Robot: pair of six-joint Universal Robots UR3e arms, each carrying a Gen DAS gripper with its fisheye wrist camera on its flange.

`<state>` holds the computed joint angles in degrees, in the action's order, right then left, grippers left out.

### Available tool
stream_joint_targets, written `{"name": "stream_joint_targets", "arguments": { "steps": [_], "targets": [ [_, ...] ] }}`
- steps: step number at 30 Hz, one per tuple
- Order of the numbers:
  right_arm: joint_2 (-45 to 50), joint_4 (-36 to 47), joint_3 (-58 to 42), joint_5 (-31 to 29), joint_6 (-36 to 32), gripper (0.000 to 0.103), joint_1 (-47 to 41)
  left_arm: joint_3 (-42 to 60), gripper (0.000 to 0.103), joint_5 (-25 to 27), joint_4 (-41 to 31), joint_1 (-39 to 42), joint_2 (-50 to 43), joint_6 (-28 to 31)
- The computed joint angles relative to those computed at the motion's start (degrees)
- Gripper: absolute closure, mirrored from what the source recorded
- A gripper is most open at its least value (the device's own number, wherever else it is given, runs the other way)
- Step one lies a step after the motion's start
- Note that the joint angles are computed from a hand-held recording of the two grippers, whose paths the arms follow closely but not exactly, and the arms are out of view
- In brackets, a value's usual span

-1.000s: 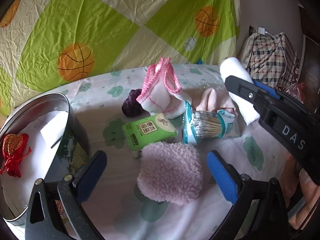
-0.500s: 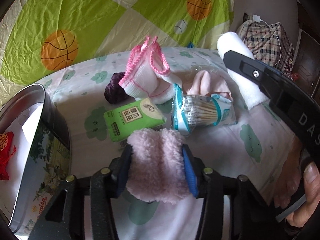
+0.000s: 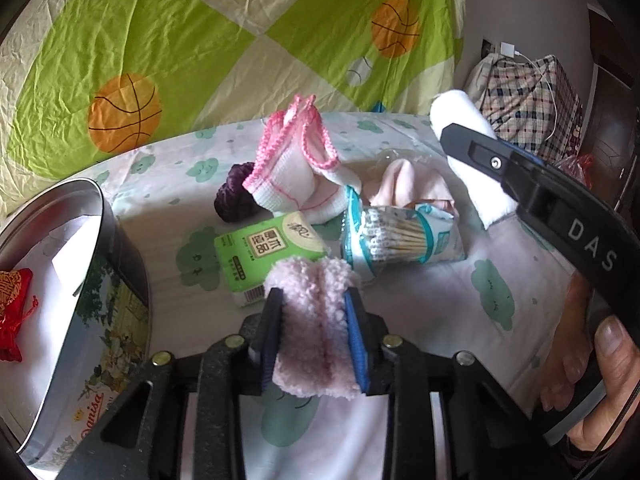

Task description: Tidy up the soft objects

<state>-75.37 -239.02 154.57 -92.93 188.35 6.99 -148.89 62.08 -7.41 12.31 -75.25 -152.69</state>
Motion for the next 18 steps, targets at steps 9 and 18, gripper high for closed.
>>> {"name": "stream_joint_targets", "arguments": {
  "steps": [9, 18],
  "targets": [
    [0.1, -0.2, 0.0, 0.0, 0.1, 0.070, -0.1, 5.0, 0.037, 4.7, -2.8, -3.8, -6.3, -1.5],
    [-0.2, -0.1, 0.2, 0.4, 0.1, 0.070, -0.5, 1.8, 0.080, 0.5, -2.7, -1.4, -2.4, 1.7]
  ]
}}
